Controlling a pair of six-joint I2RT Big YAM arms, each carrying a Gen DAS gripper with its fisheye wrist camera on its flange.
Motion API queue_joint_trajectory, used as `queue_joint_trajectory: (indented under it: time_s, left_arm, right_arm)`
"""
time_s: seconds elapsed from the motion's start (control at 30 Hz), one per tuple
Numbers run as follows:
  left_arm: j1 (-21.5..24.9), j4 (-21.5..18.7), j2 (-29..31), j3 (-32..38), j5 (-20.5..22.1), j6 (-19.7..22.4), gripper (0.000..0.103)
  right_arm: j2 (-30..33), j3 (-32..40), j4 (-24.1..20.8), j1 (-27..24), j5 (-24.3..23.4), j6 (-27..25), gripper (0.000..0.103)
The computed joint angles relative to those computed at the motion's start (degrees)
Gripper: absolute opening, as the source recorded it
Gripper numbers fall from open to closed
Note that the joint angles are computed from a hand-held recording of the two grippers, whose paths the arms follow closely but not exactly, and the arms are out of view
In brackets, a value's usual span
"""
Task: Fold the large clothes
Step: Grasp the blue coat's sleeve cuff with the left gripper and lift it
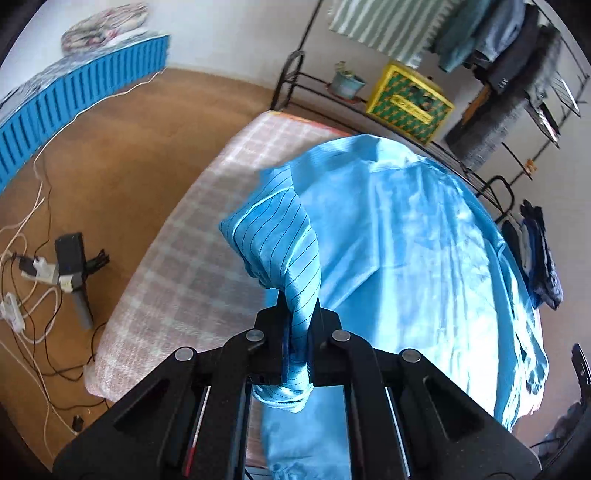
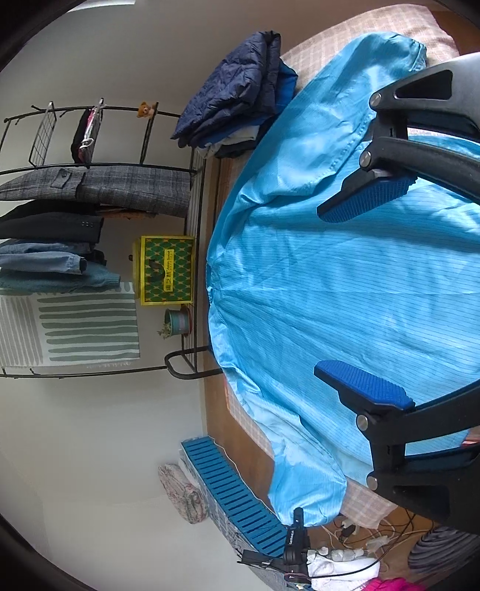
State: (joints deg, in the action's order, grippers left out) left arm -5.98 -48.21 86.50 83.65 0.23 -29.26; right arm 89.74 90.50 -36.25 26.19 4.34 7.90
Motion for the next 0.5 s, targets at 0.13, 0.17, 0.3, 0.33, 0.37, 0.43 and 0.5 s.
queue_joint_trajectory:
  time_s: [0.13,0.17,0.3,0.33,0.37,0.43,0.5]
  left_arm:
    - [-7.0,0.2,1.4,3.8,-3.8,7.1,0.004]
    - [-8.5,0.3,1.5,4.1,-4.7,8.6,0.004]
    - [-12.9,0.4,1.4,3.0,-5.5,12.7,0.004]
    - [-13.9,0.2,1.3,2.5,-6.1,13.6,0.004]
    - [-14.9,0.1,0.8,1.6,-6.5,14.3,0.004]
    - [-16.8,0.4,-0.8,-1.5,-7.9,15.6,0.004]
    - [-18.2,0.0,-2.2,-4.1,-8.9,16.5,0.004]
  right_arm:
    - [0.2,-0.8,0.3,-0.3,-1.7,0.2,0.075]
    - [0.4,-0.7,0.0,-0.5,-2.4,0.7,0.075]
    - [3.7,2.5,-3.3,-1.7,-9.1,2.3,0.074]
    - [5.0,4.1,-4.2,-1.9,-11.0,2.1,0.072]
    - [6.6,5.9,-5.0,-2.2,-12.9,1.6,0.072]
    - [10.8,11.3,-7.2,-2.7,-17.4,1.4,0.072]
    - [16.5,19.2,-10.3,-3.3,-22.7,3.2,0.072]
